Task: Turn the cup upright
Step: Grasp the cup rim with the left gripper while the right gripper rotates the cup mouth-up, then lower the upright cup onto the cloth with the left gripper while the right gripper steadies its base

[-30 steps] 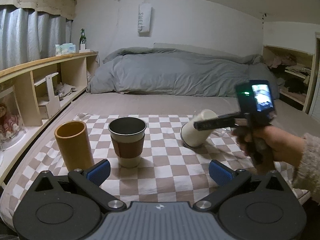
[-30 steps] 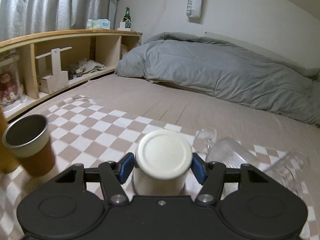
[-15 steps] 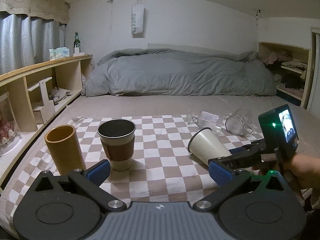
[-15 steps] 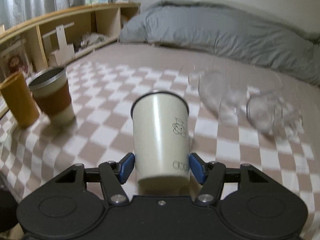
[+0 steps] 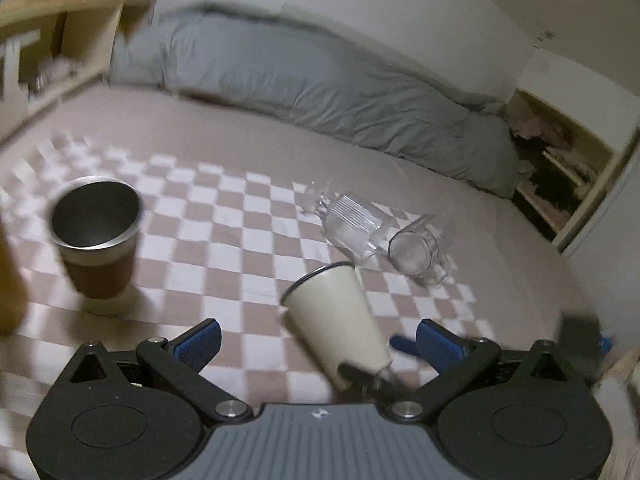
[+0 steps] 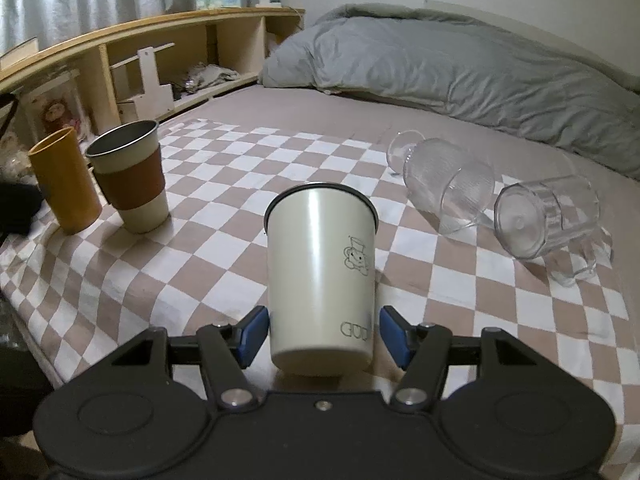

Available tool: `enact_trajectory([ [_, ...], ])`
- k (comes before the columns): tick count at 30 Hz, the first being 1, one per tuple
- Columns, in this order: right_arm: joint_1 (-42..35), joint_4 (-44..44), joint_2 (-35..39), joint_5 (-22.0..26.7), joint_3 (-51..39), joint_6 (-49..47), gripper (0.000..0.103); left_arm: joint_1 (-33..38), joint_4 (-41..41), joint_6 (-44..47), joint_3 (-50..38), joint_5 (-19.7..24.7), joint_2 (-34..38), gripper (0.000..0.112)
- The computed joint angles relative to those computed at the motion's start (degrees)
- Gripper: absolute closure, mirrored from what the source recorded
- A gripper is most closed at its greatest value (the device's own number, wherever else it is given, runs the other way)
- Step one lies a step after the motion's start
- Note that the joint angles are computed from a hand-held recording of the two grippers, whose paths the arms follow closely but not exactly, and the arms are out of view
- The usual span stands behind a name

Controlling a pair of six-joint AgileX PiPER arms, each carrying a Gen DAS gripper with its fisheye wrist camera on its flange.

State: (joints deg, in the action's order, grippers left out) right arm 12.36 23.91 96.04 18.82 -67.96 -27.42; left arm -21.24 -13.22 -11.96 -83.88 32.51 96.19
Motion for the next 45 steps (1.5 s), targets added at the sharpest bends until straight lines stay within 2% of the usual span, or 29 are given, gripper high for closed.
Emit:
enact_trajectory([
  [4, -3.29, 12.13, -0.90, 2.69, 0.92, -12.30, 0.041, 2.69, -9.20, -0.46, -13.51, 7.48, 11.94, 0.016],
  [6, -5.01, 18.43, -1.01, 4.69, 1.15, -18.62, 0.049, 3.40, -10.65, -3.32, -19.74, 10.59, 17.19, 0.016],
  [8, -6.06, 22.12, -1.02, 5.80, 1.40, -22.41, 0.052, 3.60, -10.05, -5.67, -24.74, 12.58, 21.20, 0.017],
  [12, -6.90, 26.47, -1.16, 6.38, 2.25, -27.74, 0.052, 3.69, -11.14, -8.56, -32.38, 15.12, 27.44, 0.020],
  [17, -6.87, 27.71, -1.46, 6.24, 2.84, -30.51, 0.052, 2.92, -9.19, -11.53, -36.90, 16.42, 31.61, 0.022],
  [19, -6.65, 27.97, -1.69, 5.80, 3.28, -31.86, 0.052, 2.71, -8.10, -12.44, -37.72, 16.58, 32.55, 0.030],
  [23, -5.81, 26.74, -2.06, 4.75, 3.59, -32.44, 0.052, 2.90, -9.04, -10.70, -34.90, 14.22, 31.21, 0.030],
  [28, -5.74, 26.23, -1.27, 6.56, 1.88, -31.55, 0.053, 1.47, -4.98, -4.11, -24.83, 5.71, 23.63, 0.031],
  [32, -4.28, 27.59, 1.49, 5.88, -0.65, -30.99, 0.056, -0.97, 7.17, -6.28, -16.61, -1.11, 17.31, 0.031],
  [35, -2.46, 29.29, 4.53, 4.58, -2.90, -31.88, 0.058, -1.44, 14.07, -8.67, -13.80, -1.85, 14.53, 0.032],
  [38, 0.59, 29.82, 7.80, 0.61, -5.03, -32.78, 0.060, -0.99, 17.88, -9.33, -12.05, -1.56, 12.88, 0.032],
  [43, 3.64, 32.11, 12.56, -3.01, -9.02, -33.68, 0.066, 0.35, 20.17, -9.30, -11.36, 0.45, 12.06, 0.032],
  [45, 4.26, 37.75, 13.93, -4.43, -9.99, -38.49, 0.068, 0.95, 19.78, -9.02, -11.72, 1.59, 12.12, 0.032],
])
